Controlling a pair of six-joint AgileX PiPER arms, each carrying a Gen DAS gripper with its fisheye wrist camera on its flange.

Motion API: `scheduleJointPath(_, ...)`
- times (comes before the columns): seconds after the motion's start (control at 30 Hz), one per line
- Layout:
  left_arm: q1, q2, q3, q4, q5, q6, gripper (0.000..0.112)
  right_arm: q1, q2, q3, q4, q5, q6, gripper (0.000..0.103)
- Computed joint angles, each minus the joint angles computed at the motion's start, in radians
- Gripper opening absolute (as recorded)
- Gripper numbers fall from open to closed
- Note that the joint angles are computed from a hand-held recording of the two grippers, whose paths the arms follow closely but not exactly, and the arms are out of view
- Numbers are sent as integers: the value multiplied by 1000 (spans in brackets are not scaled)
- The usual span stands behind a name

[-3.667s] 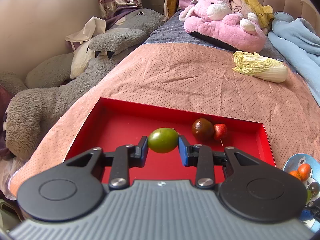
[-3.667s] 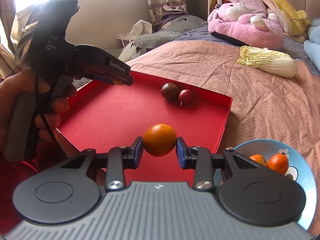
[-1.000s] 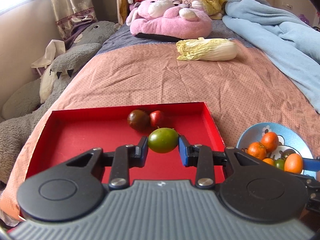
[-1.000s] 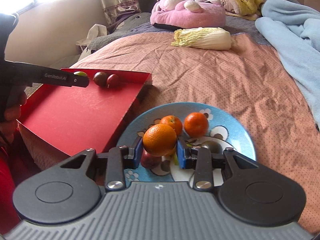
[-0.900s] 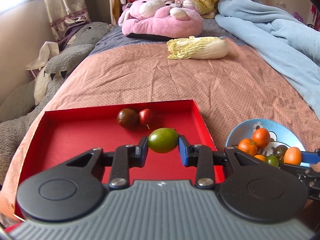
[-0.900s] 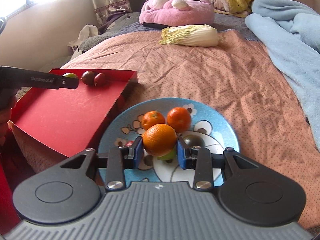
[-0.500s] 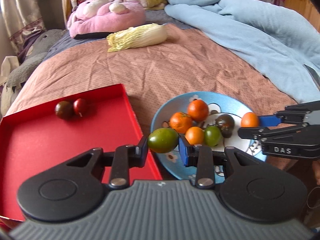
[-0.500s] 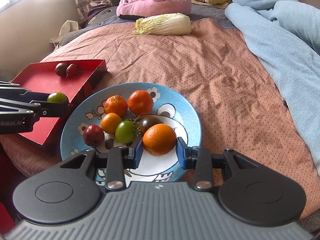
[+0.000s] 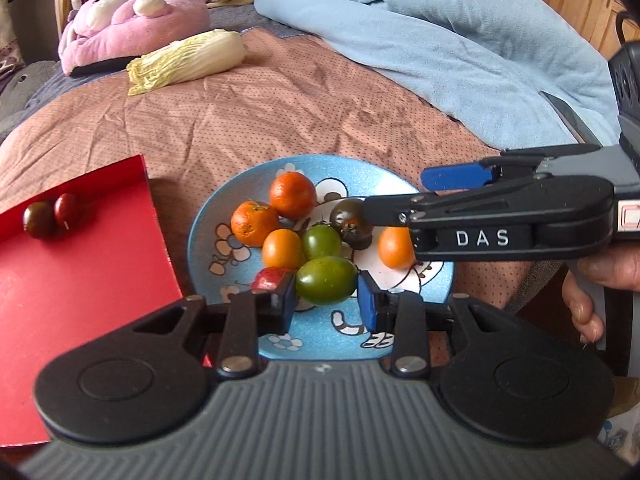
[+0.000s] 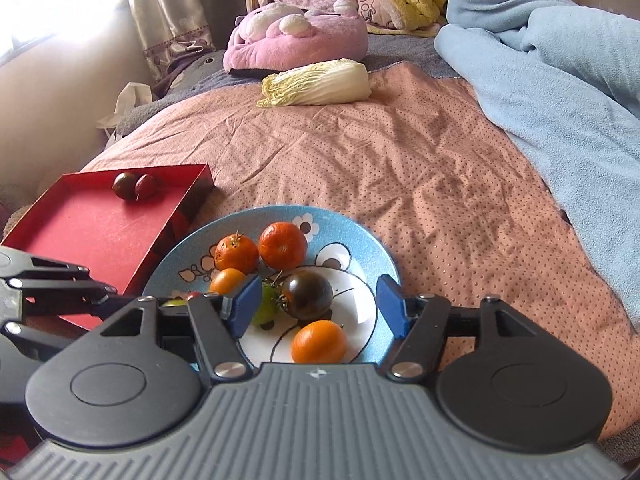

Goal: Organize fruits
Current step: 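Open the right tool to drop the orange while the left tool releases the green tomato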

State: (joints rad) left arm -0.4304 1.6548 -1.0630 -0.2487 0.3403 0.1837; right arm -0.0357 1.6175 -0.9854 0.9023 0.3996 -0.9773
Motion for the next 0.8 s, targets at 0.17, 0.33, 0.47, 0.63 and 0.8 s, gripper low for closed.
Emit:
scheduleJointPath(0.17,-14,22,-15,-93,16,139,37,-8,-12,-3,56,35,-27,72)
scheduleJointPath(0.33,-24,23,-11,-130,-1,200,38,-1,-20,-3,85,48,-39,75)
scheduleJointPath(0.47,-12,12,-6,-166,-20,214,45,-5,-21,-5,108,62,-46,76)
scheduleJointPath(0.63,7,-15,18,-350,-30,385,62,-6,-19,-13,114,68,-38,80)
scheduleJointPath(0.8,9,-42,43,-381,-45,428,62,-7,-19,-21,108,72,-21,81)
